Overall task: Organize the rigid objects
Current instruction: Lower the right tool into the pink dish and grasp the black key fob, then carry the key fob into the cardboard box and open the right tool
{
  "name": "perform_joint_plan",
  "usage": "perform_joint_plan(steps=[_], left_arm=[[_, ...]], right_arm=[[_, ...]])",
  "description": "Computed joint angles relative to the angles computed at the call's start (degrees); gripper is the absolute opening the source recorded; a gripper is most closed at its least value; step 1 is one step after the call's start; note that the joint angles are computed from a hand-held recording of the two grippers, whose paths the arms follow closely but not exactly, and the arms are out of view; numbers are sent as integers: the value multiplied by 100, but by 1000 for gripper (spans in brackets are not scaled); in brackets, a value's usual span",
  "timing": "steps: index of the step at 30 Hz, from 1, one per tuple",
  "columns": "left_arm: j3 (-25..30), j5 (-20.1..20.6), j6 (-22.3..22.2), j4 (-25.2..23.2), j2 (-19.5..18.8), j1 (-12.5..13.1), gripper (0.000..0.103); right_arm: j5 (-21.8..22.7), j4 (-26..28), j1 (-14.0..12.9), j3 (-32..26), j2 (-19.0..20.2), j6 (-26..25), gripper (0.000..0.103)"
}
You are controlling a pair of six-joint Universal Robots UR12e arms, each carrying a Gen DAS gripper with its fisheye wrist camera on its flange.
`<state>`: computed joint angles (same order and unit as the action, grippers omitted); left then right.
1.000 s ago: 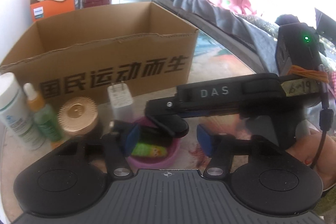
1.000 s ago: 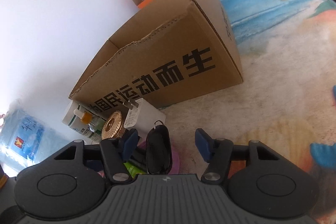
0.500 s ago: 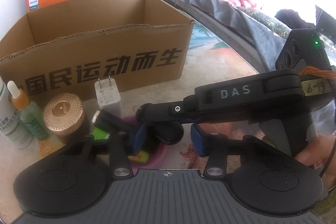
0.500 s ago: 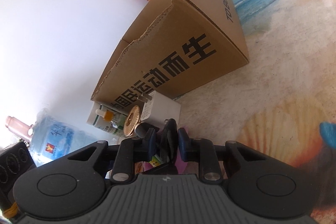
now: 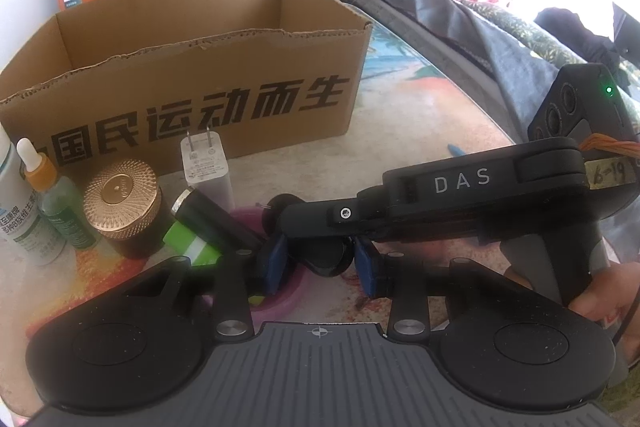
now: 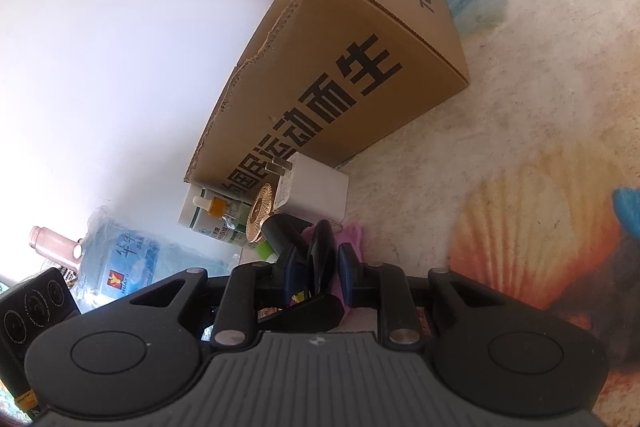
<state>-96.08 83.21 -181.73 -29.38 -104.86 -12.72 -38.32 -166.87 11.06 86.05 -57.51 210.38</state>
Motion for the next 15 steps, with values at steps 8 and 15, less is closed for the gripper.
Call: perform_joint_plan(steps=[8,15], left_arm=[[-45,74,21,177,-12,-43,35],[-133,21,79,405,87,-28,35]], right_arm=[[-171,-1,13,56,-75,-57,19],[-265,-20,32,82,-194,-160,19]])
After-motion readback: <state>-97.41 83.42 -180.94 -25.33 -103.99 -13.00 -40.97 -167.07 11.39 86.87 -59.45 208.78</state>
